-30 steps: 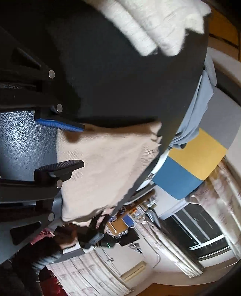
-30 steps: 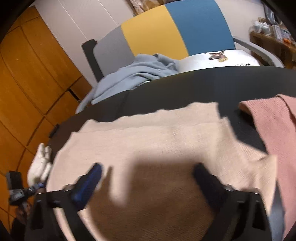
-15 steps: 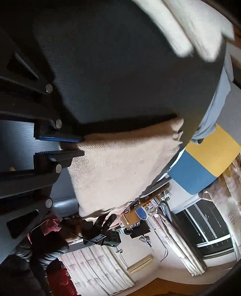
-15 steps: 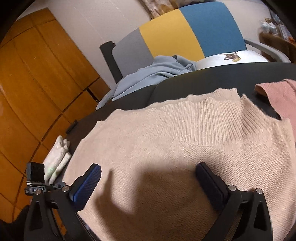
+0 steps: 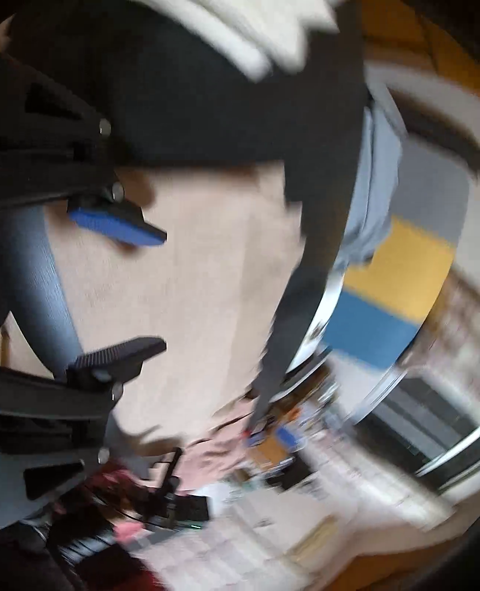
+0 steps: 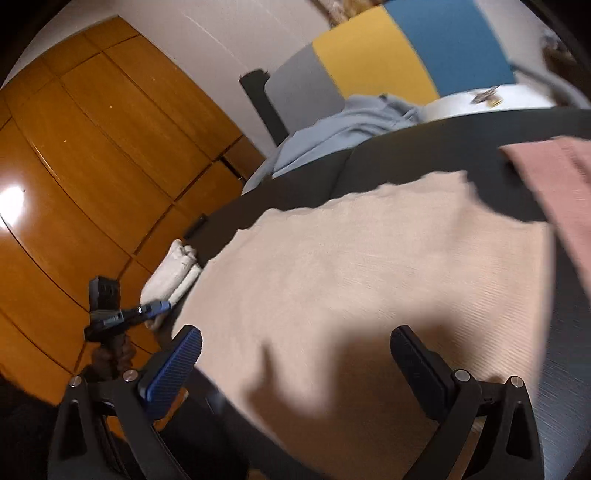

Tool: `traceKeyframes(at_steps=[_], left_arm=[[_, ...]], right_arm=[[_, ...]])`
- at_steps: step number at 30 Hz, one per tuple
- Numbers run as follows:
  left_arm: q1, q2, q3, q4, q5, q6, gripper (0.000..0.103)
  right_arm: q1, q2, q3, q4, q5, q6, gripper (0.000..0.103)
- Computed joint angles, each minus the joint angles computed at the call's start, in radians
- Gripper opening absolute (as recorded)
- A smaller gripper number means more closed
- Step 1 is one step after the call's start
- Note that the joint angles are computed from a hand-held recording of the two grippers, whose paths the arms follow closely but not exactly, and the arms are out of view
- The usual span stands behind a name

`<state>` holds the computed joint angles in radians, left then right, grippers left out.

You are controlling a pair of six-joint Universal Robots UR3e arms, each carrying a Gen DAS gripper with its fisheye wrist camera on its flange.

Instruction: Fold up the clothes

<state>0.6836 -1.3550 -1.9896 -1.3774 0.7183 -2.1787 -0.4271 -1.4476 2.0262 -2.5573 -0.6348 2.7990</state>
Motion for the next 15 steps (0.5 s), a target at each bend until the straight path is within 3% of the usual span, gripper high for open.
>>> traceKeyframes(at_steps=[4, 8, 15], left_arm=[[-0.3, -0.089, -0.009, 0.283, 0.052, -0.166, 0.057], [-0.502, -0.262, 0.12, 0.379, 0.06, -0.267, 0.057], [-0.703, -0.441, 0.257, 0.467, 0.137, -0.342, 0.057]], right_arm=[[-0.206, -0.233, 0.171, 0.252, 0.001, -0.226, 0.103], [-0.318, -0.29, 0.222, 0.451, 0.025, -0.388, 0.103], [-0.315, -0.132, 0.16, 0.476, 0.151, -0.483, 0.103]])
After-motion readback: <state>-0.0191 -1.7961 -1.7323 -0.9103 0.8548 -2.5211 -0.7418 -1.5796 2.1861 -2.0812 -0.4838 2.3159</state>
